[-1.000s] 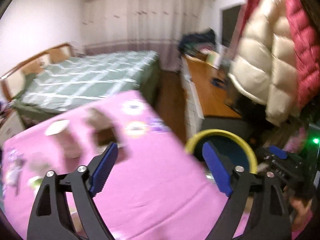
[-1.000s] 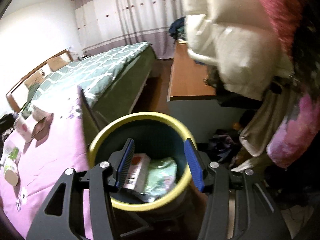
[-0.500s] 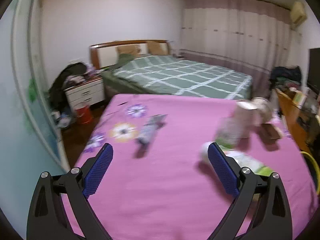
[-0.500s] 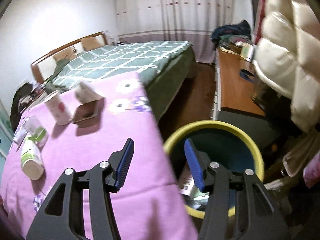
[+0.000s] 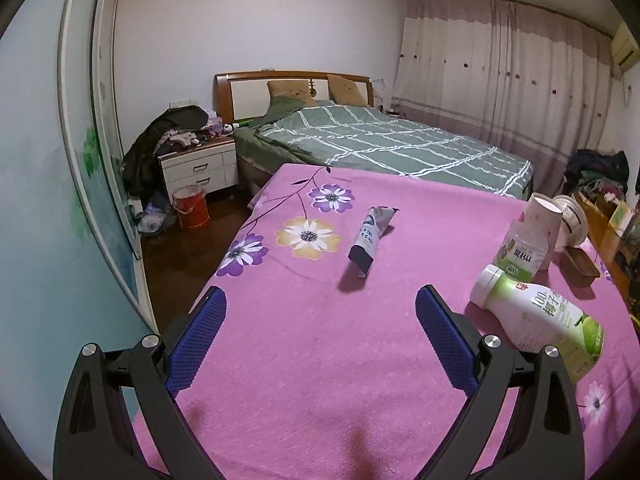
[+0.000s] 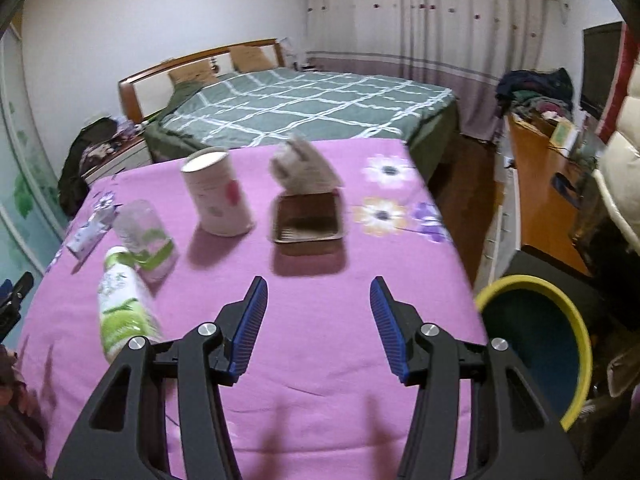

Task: Collect trash
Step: 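Grasp the brown plastic food tray with the right gripper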

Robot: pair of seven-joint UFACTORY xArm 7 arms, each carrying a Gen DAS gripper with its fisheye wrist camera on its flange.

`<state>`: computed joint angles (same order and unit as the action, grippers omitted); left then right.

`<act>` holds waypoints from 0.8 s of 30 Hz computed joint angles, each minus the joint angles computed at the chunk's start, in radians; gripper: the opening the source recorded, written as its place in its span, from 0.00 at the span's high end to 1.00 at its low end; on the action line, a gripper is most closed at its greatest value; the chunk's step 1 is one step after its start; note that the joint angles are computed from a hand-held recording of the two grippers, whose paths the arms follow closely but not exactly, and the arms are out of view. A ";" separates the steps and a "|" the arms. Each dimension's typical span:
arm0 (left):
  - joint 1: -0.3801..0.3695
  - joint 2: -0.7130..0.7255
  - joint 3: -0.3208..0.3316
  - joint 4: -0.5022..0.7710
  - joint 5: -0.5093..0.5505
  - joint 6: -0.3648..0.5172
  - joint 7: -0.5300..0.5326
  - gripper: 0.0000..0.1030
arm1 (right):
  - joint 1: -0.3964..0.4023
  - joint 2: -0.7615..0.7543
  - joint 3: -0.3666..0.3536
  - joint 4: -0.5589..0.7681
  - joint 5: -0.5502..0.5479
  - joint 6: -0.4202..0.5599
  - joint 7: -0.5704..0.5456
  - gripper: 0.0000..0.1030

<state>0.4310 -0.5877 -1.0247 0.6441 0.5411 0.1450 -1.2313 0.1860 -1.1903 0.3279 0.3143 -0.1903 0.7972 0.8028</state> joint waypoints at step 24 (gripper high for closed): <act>-0.095 0.111 0.087 0.034 0.141 0.097 -0.096 0.08 | -0.147 0.550 -0.132 0.180 -0.020 -0.298 -0.119 0.28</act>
<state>0.3356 -0.4769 -0.9372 0.6784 0.6825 0.2416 -1.3274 0.0390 -0.6401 0.1963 0.4940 -0.2098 0.4990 0.6836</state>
